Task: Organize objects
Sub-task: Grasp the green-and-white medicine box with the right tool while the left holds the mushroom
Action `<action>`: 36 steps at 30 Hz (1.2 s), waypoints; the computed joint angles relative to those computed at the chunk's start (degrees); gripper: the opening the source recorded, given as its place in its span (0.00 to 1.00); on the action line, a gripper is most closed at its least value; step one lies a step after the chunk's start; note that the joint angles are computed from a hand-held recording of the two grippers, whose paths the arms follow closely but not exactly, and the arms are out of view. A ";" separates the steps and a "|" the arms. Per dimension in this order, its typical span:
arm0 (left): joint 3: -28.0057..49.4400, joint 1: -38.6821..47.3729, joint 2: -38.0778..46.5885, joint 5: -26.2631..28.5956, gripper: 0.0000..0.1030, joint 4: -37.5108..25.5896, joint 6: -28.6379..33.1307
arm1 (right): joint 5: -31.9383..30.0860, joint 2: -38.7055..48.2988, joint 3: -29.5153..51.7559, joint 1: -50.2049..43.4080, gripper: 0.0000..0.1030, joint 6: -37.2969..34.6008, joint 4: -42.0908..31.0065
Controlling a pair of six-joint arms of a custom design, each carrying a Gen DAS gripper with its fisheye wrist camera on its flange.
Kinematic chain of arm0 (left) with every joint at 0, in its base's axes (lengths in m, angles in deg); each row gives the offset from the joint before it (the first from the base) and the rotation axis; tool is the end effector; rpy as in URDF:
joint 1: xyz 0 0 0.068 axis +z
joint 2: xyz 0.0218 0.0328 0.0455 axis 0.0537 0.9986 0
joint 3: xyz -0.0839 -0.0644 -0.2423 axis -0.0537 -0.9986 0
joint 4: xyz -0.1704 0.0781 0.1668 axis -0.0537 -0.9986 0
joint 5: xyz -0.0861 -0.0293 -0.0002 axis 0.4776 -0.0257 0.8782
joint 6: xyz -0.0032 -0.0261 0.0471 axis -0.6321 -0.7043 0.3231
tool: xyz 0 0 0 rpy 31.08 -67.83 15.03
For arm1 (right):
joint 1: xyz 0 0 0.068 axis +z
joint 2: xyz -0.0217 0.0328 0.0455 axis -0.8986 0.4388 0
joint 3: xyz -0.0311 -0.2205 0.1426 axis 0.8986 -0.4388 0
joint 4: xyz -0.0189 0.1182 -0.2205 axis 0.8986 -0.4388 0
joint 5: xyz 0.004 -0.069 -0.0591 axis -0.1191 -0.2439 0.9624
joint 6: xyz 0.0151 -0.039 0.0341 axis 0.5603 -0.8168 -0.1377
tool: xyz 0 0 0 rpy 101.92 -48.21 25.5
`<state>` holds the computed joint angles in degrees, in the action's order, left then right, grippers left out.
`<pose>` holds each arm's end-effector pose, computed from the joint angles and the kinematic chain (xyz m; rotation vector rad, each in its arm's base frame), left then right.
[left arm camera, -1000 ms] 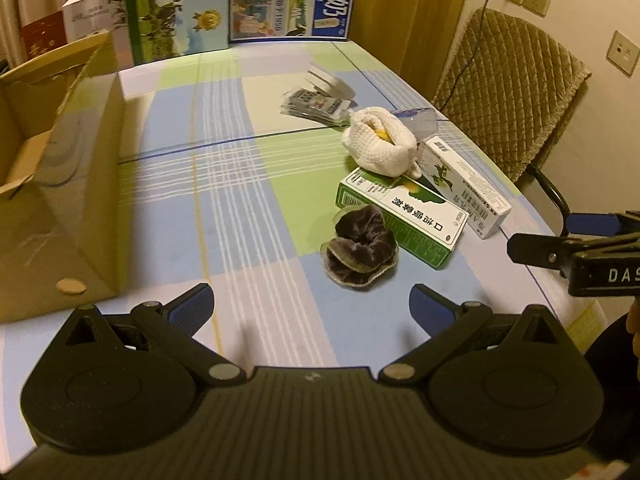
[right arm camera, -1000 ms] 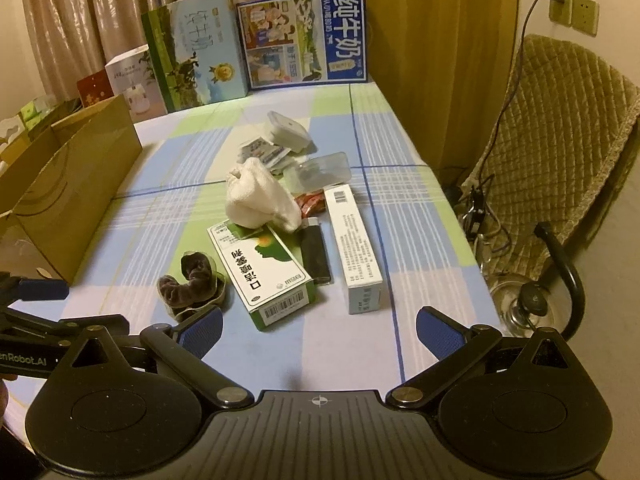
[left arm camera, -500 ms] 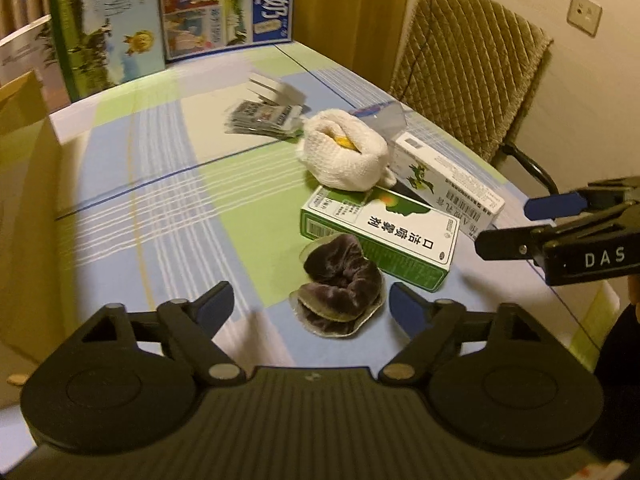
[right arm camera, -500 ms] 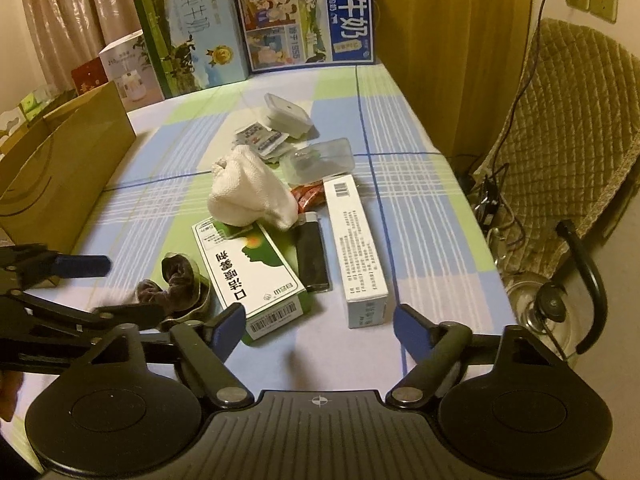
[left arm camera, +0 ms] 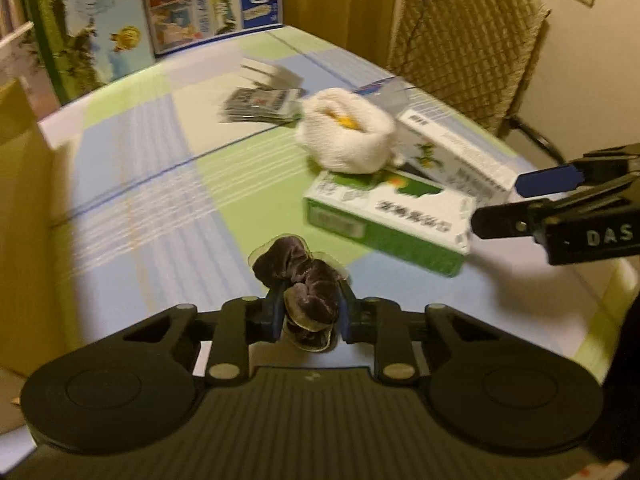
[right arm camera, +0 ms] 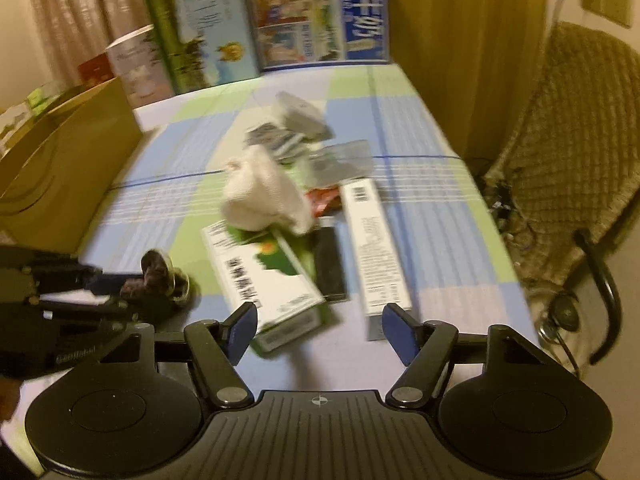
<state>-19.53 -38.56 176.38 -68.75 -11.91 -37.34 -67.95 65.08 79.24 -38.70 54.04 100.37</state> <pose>0.2076 -0.1671 0.0629 0.1675 2.4542 -0.0401 0.2505 0.1242 0.0924 -0.6194 2.3814 0.3684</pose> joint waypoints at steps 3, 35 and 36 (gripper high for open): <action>-1.76 0.74 -1.97 -0.49 0.21 -0.84 -0.60 | 0.34 1.12 0.66 1.89 0.65 -0.95 0.80; -4.78 1.01 -1.51 -1.62 0.20 2.50 -2.76 | 4.51 12.31 6.89 8.96 0.52 -3.54 2.88; -4.70 0.70 -1.75 -1.78 0.18 2.16 -2.71 | 4.62 12.11 6.71 9.09 0.51 -3.31 2.90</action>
